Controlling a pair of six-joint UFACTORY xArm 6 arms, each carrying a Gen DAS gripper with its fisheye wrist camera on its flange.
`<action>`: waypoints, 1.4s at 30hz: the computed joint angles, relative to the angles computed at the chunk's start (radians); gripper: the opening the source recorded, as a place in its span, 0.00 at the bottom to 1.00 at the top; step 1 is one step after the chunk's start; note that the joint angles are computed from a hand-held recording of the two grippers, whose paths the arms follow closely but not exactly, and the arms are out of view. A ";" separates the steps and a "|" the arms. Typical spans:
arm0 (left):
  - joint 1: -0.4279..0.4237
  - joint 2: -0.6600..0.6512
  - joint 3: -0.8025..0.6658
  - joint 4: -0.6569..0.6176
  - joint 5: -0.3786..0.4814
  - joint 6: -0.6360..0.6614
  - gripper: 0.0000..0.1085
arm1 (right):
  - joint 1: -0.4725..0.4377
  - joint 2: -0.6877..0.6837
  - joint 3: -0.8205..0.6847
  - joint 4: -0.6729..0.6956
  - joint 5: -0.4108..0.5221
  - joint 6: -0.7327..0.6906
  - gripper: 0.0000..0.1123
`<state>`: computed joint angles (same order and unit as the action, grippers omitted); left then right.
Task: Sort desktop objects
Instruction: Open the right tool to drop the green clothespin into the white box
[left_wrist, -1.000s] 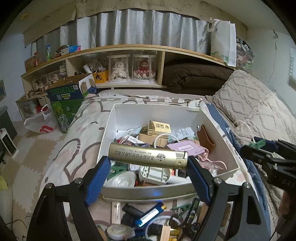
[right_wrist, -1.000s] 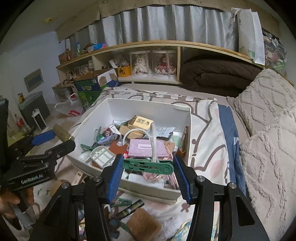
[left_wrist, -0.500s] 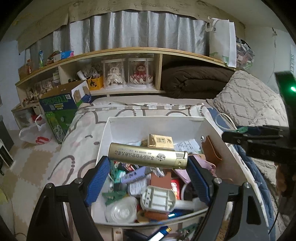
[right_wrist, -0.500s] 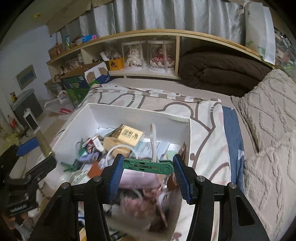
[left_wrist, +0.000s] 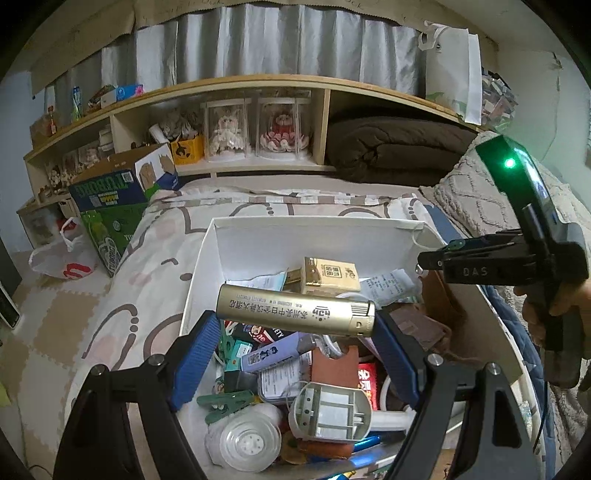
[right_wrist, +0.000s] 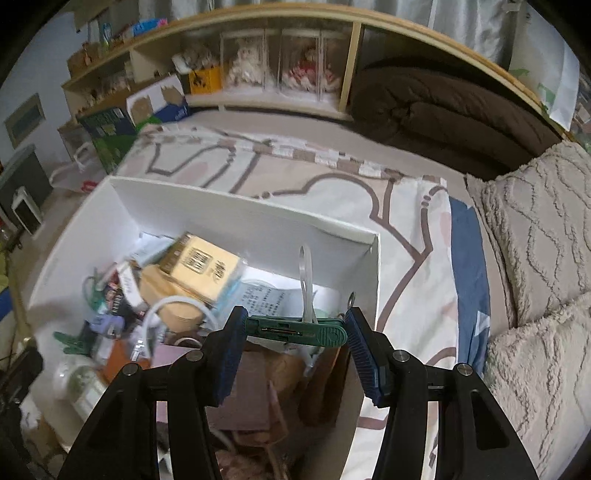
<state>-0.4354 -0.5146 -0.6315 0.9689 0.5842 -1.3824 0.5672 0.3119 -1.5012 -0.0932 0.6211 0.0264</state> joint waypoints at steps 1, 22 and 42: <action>0.005 0.002 0.002 -0.003 -0.006 0.002 0.77 | -0.001 0.008 -0.008 -0.001 0.015 -0.002 0.49; -0.006 0.050 -0.067 -0.098 0.003 0.059 0.77 | -0.009 -0.111 0.120 0.146 -0.033 -0.190 0.63; 0.018 0.031 -0.037 -0.110 -0.022 0.072 0.77 | -0.050 0.002 -0.018 0.311 0.037 -0.116 0.09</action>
<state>-0.4176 -0.4841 -0.6684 0.8590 0.5623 -1.3103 0.5168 0.3141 -1.5187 0.2179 0.6583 -0.0892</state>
